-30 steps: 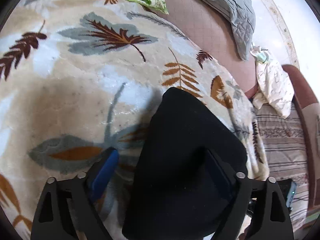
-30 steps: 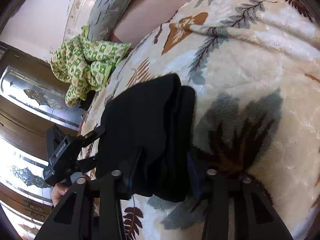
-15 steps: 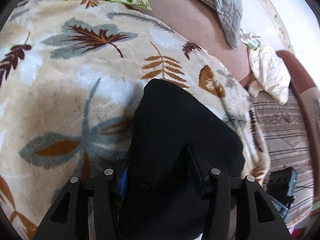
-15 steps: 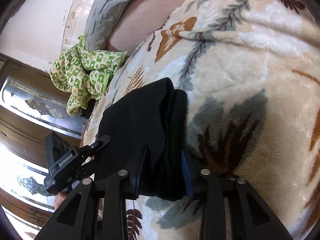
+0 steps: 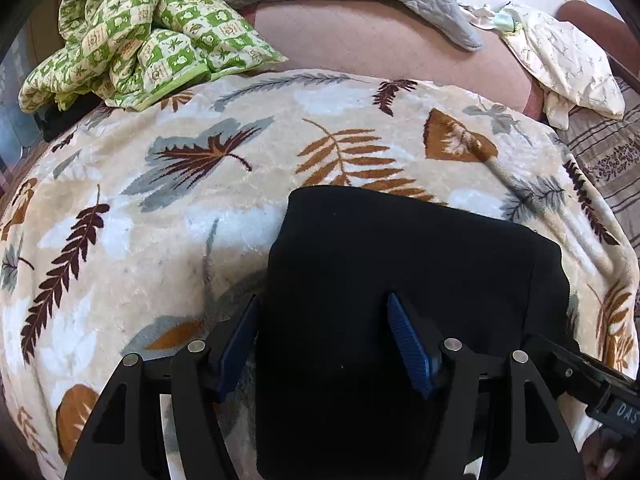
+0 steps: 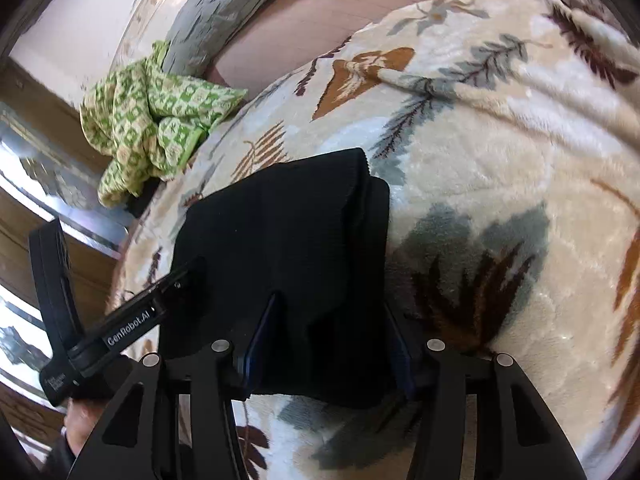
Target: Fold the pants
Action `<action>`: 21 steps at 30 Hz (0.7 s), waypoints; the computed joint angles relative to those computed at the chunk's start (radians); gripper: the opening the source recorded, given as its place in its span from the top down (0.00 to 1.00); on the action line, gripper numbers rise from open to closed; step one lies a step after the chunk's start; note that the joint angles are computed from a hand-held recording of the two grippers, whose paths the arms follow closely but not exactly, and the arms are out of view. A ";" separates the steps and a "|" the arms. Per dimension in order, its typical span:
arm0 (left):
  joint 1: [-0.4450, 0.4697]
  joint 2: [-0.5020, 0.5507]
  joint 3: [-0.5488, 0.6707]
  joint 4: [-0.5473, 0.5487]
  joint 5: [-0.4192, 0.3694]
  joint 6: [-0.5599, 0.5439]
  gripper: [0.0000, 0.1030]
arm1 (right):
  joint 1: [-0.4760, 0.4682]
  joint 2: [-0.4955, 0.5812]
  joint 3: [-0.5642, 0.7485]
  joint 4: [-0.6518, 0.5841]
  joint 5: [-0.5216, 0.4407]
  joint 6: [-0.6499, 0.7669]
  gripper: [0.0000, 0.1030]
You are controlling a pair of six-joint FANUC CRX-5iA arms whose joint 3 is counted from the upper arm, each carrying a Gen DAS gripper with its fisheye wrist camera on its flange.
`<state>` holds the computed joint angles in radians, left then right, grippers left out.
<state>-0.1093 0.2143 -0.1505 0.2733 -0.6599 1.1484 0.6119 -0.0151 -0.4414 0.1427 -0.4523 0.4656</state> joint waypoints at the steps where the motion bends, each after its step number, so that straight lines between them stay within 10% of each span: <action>1: 0.002 -0.002 -0.002 0.002 -0.004 0.006 0.32 | 0.004 0.000 0.000 0.012 -0.008 -0.003 0.49; 21: 0.026 0.038 0.023 0.043 -0.023 -0.006 0.24 | 0.041 0.015 -0.030 0.190 -0.015 -0.114 0.31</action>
